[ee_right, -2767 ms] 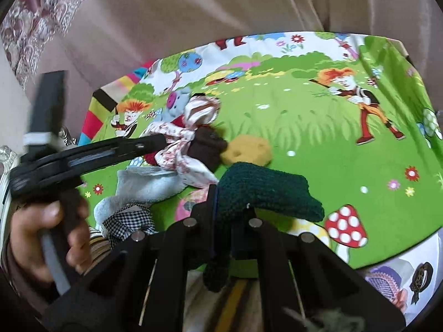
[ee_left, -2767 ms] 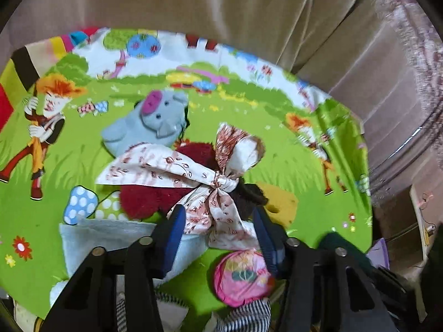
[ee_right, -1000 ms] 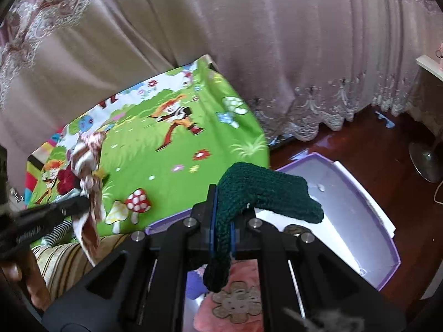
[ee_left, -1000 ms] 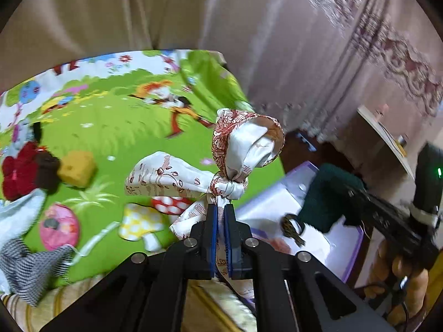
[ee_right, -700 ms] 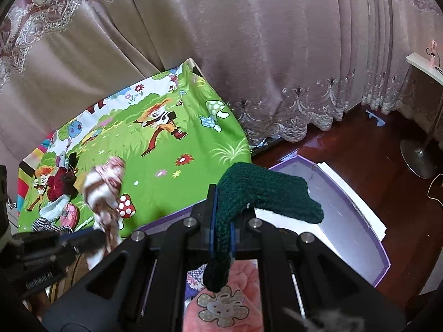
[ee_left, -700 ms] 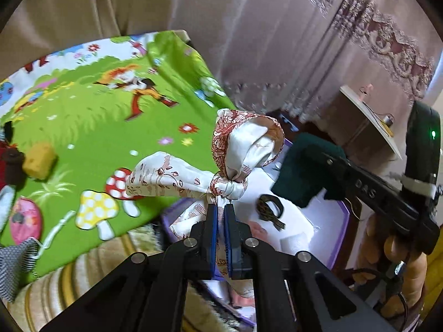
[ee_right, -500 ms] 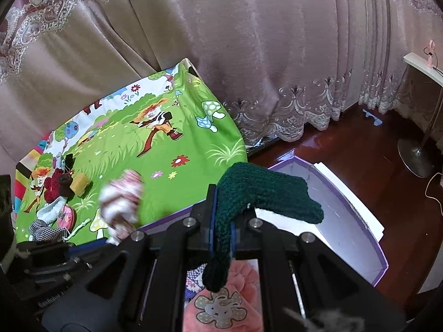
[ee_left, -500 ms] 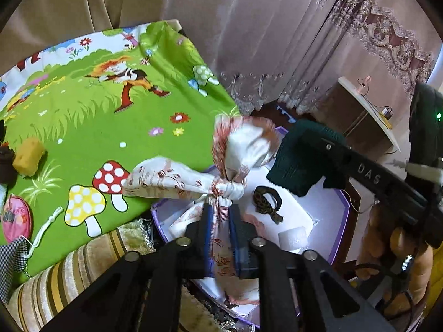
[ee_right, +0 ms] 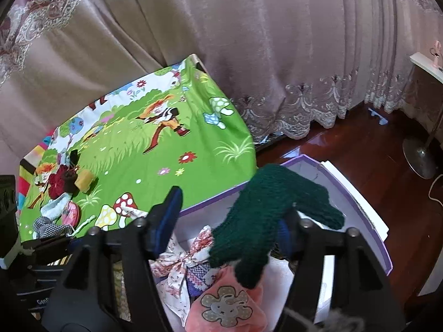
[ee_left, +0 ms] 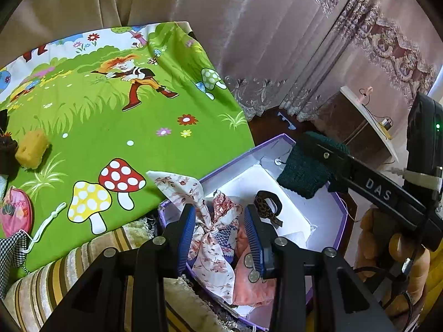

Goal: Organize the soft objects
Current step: 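Carry the green cloth and floral cloth into the box and open both tools, then move both empty tools back over the pile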

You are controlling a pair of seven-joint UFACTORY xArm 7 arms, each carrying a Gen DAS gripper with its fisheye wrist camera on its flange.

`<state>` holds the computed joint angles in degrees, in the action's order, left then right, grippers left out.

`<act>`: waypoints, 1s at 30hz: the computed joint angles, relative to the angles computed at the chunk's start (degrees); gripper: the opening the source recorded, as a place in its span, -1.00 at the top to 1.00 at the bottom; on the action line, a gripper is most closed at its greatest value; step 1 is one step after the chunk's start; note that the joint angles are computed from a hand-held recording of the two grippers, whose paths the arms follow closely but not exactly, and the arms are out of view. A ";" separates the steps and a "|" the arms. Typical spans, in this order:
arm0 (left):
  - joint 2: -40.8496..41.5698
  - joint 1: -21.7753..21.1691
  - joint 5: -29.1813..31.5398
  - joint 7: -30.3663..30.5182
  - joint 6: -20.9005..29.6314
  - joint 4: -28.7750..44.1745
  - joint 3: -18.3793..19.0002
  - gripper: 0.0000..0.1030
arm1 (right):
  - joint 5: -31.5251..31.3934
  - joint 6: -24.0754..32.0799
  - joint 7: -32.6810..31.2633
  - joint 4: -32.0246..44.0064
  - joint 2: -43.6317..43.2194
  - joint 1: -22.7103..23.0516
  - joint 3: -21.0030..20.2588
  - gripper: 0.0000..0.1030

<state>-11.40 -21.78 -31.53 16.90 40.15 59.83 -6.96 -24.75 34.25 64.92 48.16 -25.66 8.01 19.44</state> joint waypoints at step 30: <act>-2.10 1.88 -4.97 2.27 -1.54 -1.28 2.73 0.25 | -0.98 12.14 -9.26 10.38 8.03 6.25 -1.77 -0.86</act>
<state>-13.50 -19.89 -36.50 19.17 38.61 58.55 -4.23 -25.72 46.39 55.65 58.54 -17.64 14.26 17.68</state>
